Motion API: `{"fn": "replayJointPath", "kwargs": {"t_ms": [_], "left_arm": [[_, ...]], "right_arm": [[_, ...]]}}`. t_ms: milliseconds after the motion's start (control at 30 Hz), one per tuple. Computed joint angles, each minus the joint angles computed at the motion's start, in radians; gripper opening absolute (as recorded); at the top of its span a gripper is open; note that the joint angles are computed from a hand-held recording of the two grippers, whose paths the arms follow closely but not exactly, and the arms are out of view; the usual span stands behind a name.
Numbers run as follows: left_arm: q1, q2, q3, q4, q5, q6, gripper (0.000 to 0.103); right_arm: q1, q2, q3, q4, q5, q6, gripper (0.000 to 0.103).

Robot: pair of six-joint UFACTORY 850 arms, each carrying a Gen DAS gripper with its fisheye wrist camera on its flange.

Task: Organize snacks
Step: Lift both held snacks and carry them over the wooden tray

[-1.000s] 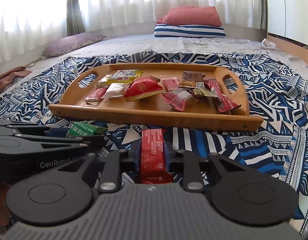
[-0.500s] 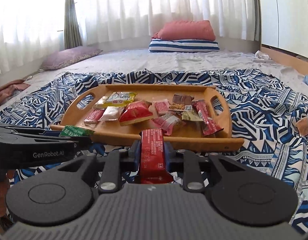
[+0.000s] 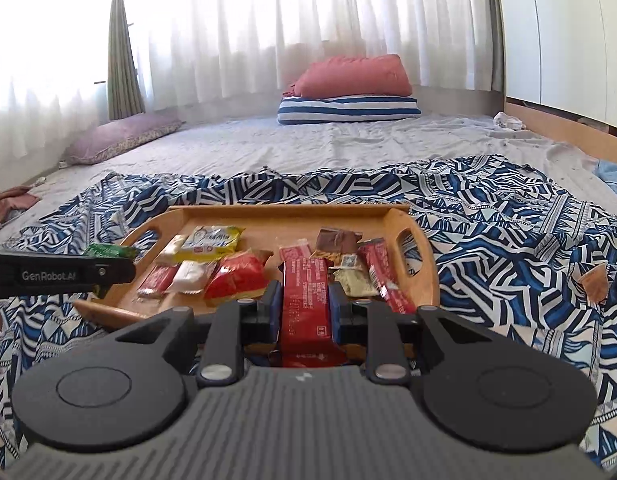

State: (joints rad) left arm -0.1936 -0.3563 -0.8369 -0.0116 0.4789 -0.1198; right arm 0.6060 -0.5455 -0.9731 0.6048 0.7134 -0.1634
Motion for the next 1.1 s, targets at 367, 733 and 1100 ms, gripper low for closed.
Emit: {"fn": "replayJointPath", "kwargs": {"t_ms": [367, 733, 1100], "left_arm": [[0.044, -0.112, -0.152, 0.088, -0.045, -0.103, 0.031], [0.031, -0.205, -0.228, 0.007, -0.090, -0.038, 0.031], [0.026, -0.246, -0.264, -0.067, -0.104, 0.023, 0.031]], "right_arm": [[-0.075, -0.066, -0.120, 0.001, -0.091, 0.033, 0.028], [-0.100, -0.180, -0.253, 0.062, -0.186, -0.009, 0.028], [-0.107, -0.231, -0.308, 0.106, -0.199, -0.054, 0.028]]}}
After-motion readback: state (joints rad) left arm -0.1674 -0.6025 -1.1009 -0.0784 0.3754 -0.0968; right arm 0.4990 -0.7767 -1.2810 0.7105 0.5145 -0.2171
